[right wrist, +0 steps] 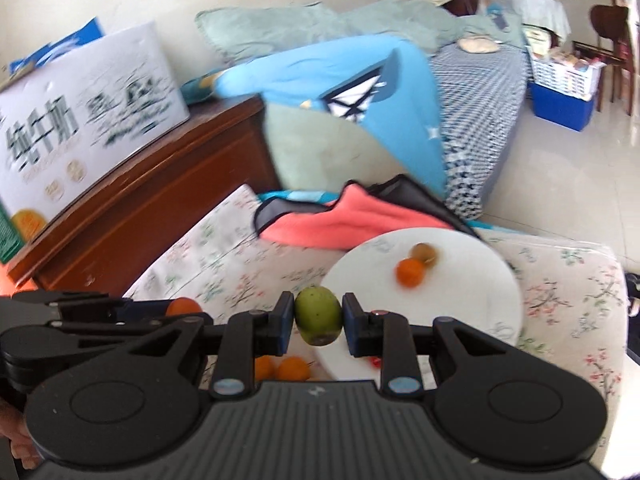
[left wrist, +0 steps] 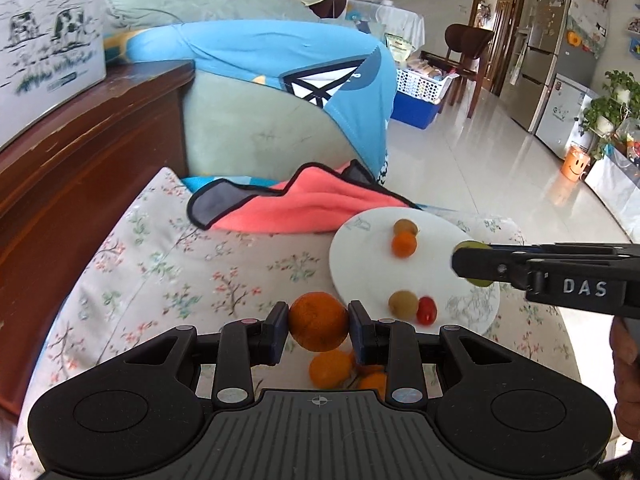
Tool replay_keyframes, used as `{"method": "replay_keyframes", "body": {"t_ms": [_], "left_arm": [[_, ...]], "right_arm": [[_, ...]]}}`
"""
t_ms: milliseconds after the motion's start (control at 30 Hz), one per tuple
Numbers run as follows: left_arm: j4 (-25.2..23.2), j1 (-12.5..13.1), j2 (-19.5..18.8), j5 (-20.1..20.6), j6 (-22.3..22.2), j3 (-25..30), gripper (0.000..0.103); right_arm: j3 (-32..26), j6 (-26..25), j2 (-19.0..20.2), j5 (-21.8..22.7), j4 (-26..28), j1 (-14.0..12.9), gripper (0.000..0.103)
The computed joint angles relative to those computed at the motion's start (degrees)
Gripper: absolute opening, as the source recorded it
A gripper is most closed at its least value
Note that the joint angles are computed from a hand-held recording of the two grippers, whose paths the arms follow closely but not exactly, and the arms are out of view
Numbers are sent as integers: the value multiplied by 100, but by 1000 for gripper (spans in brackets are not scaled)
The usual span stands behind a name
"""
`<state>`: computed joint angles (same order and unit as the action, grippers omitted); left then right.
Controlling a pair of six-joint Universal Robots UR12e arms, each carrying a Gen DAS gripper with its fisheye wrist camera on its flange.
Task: Organize fruits
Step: 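Carry the tangerine and jujube over the white plate and open both grippers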
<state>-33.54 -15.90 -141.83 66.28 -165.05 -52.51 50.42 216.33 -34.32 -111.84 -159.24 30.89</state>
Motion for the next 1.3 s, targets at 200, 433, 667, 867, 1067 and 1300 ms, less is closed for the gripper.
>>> {"method": "replay_keyframes", "body": {"t_ms": [200,433,667,867,1067,1300], "left_arm": [[-188,-110,-172,87,89,291,29],[-518,-249,-378,356,320,615,29],[-913,-350,-578,449,518,954,29],[-1131,-402,-773,524,449,1275,29],[-1326,-423,-947,507,384,1587,30],[-1186,-404,-995,320,61,1691,56]], "right_arm": [[278,398,-139,-23,-26,-69,26],[394,870,-195,53,371,-139,26],[426,1401,-215,161,853,-200,26],[470,1764,-206,283,901,-274,26],[471,1970,-177,341,896,-318,26],[544,2357,-179,339,658,-358,29]]}}
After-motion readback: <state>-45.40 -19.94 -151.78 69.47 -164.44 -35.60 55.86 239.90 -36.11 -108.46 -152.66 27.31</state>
